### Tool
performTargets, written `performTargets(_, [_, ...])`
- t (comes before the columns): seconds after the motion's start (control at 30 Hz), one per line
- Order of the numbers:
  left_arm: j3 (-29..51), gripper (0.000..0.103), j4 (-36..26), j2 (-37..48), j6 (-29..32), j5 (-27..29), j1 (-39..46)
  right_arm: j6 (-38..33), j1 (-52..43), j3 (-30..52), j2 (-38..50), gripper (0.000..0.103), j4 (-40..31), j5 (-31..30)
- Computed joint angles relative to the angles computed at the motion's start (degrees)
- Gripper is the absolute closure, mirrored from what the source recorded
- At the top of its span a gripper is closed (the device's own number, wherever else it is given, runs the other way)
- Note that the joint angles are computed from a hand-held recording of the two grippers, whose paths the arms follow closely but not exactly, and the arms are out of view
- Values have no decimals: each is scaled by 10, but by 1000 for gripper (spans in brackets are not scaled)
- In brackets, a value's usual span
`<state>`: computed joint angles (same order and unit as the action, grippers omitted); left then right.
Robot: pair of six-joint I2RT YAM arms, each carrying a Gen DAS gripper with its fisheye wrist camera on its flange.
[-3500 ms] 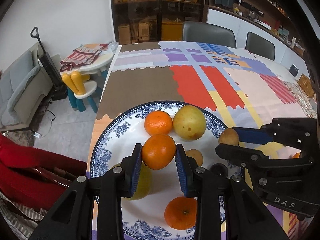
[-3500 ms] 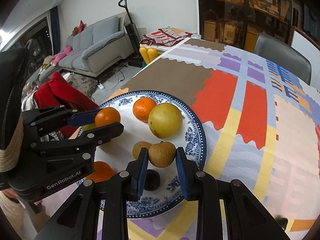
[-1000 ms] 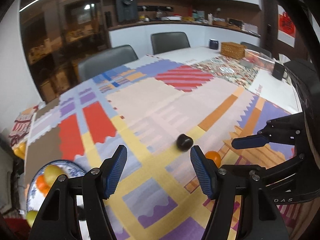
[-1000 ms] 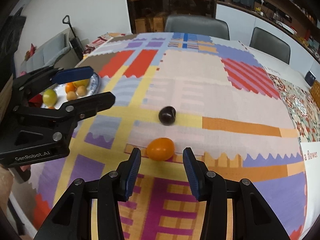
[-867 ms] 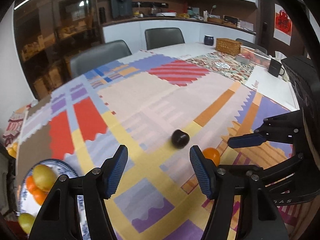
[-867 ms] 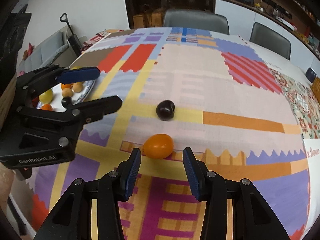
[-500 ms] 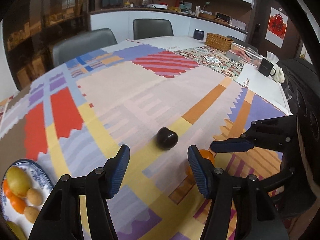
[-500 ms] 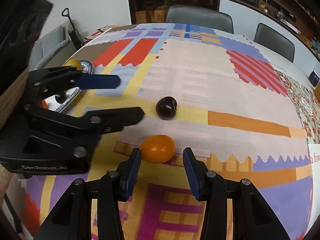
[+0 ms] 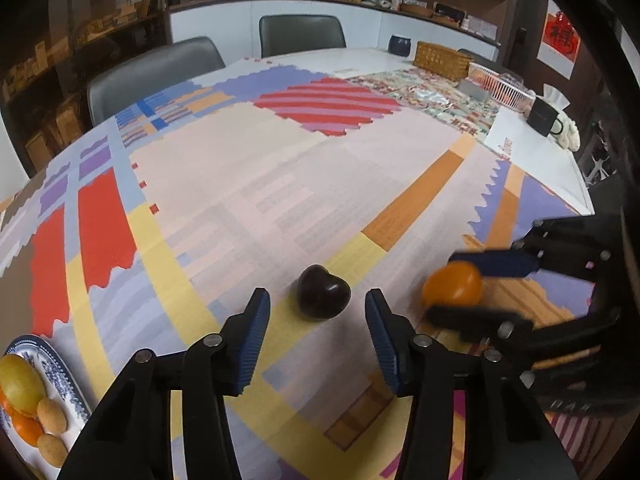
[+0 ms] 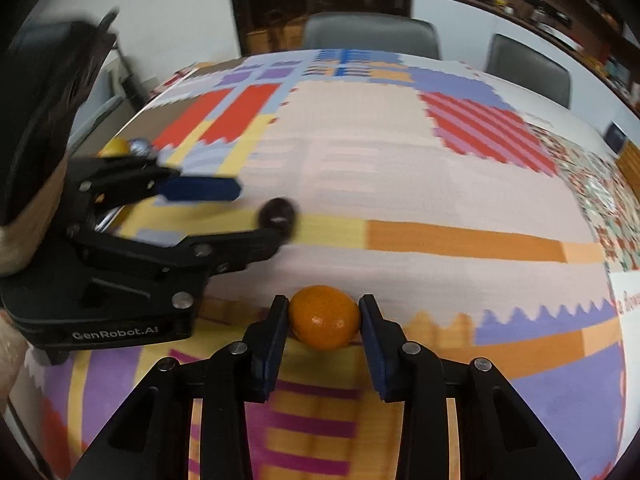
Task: Organize fruits
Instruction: 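Grasp the dark plum with the left tool while the right tool grasps the orange, then carry the plum and orange onto the plate and release both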
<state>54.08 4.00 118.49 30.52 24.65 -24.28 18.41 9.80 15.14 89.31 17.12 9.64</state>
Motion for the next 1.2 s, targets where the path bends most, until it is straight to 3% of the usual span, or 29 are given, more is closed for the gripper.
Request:
performTargets(0.2, [15,72,0,16,-33,-22,-20,-20,-53,-10,-26,66,2,-14])
performTargets(0.63, [-50,73,15,-54,-90,-41,-16,-32,-74,-36,-81,66,7,-47])
performTargets(1.2, [-197,73,55,-254,-154,-58,40,-13,3,-52,-250,66,-84,-34])
